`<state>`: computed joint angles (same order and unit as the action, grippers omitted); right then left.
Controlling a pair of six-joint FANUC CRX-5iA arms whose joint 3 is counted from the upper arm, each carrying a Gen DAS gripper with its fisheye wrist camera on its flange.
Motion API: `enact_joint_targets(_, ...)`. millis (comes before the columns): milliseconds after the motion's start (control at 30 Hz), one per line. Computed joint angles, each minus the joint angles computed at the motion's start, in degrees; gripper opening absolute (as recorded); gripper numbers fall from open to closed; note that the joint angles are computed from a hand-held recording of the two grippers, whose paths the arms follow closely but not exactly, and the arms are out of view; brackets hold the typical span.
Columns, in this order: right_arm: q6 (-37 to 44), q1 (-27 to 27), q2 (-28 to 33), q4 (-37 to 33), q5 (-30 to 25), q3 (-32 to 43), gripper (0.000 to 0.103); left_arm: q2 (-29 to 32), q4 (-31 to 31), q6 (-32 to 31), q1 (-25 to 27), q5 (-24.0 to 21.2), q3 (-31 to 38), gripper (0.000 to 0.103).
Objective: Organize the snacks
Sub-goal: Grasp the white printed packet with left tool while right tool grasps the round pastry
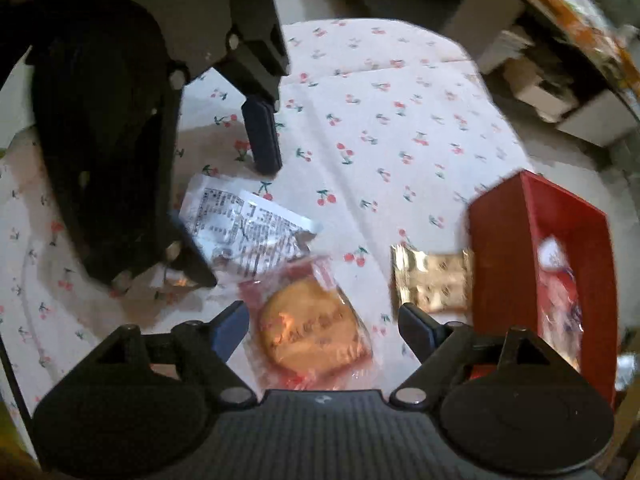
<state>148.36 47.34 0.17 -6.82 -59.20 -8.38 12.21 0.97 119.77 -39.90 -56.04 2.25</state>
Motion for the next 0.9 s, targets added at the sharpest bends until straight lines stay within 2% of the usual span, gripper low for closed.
enact_joint_targets(100, 1.9, -0.9, 2.3, -2.1, -1.1, 1.6, 0.090, -0.1, 0.9, -0.7, 0.4, 0.4, -0.5, 0.088)
enact_joint_targets(167, 0.7, -2.9, 3.6, -5.4, -2.4, 3.7, 0.087, -0.3, 1.0, -0.9, 0.4, 0.6, -0.7, 0.089)
enact_joint_targets(233, -3.7, -4.6, 4.1, -7.6, -4.2, 4.6, 0.074, -0.2, 0.8, -0.4, 0.5, 0.2, -0.4, 0.089)
enact_joint_targets(267, -6.0, -5.6, 3.5, -8.8, -4.5, 4.2, 0.071, -0.1, 0.7, -0.3, 0.4, 0.0, -0.3, 0.089)
enact_joint_targets(367, -15.3, -7.2, 1.3, -10.0, -4.9, 2.2, 0.062, 0.5, -0.2, 0.3, 0.1, -0.7, 0.7, 0.090)
enact_joint_targets(500, -29.9, -6.5, -5.4, -7.2, 0.8, -5.7, 0.061, 3.0, -4.4, 3.3, -1.7, -3.9, 5.0, 0.091)
enact_joint_targets(667, -49.1, -7.2, -12.2, -5.2, 5.1, -12.7, 0.061, 7.1, -11.3, 7.4, -4.3, -8.6, 11.5, 0.091)
enact_joint_targets(867, -63.2, -4.6, -15.2, 1.9, 8.3, -16.6, 0.061, 12.3, -17.1, 11.0, -6.6, -15.4, 19.7, 0.090)
enact_joint_targets(900, -63.7, -4.3, -15.3, 2.4, 8.5, -16.7, 0.061, 13.0, -17.8, 11.5, -7.1, -16.1, 20.8, 0.086)
